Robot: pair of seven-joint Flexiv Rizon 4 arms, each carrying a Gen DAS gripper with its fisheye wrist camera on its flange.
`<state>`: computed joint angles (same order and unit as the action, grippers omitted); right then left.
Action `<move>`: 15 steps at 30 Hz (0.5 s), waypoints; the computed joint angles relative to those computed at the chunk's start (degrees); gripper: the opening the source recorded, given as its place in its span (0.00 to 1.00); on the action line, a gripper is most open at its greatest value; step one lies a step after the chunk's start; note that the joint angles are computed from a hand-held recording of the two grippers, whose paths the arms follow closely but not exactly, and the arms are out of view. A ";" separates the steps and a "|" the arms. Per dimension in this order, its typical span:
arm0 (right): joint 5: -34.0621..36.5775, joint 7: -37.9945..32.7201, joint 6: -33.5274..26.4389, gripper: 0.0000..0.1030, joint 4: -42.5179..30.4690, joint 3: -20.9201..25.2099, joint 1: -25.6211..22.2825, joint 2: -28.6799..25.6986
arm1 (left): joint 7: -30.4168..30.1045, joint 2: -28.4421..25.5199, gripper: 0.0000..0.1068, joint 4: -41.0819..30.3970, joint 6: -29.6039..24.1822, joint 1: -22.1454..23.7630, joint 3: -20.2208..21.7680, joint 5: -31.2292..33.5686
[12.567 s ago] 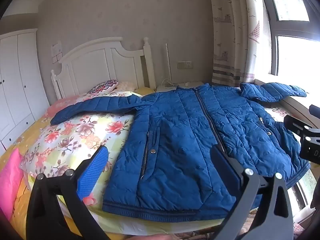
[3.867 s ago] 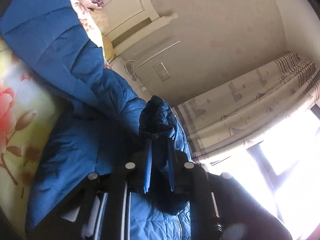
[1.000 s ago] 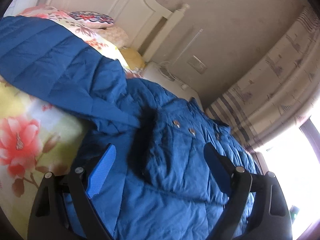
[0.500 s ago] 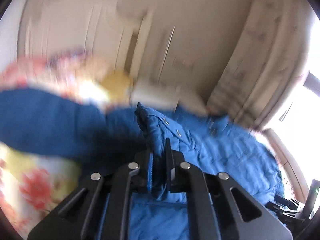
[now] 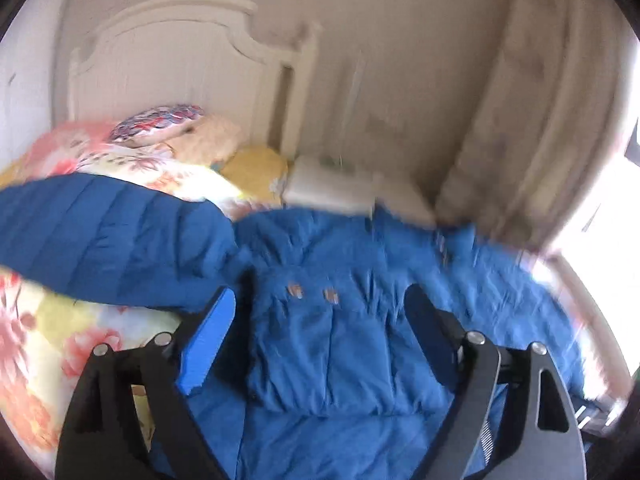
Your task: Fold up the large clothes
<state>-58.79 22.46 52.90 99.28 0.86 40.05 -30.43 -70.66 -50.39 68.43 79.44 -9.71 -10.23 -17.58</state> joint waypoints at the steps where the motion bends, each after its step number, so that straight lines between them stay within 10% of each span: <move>1: 0.06 -0.08 -0.19 0.70 -0.06 0.03 0.04 -0.02 | -0.23 -1.09 0.80 -2.40 -4.06 -1.73 2.60 -0.27; 4: 0.25 -0.30 -0.63 0.70 -0.20 0.11 0.12 -0.05 | -2.05 -5.66 0.84 -10.10 -18.34 -3.07 5.71 2.61; 15: -2.37 -3.48 -9.47 0.70 -5.13 -0.57 2.41 -0.33 | 1.55 -3.55 0.89 -4.18 -12.42 -0.25 0.43 0.75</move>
<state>-61.15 18.98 43.43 94.15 0.29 42.46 -30.76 -69.11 -53.95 64.25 67.02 -9.95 -9.80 -16.84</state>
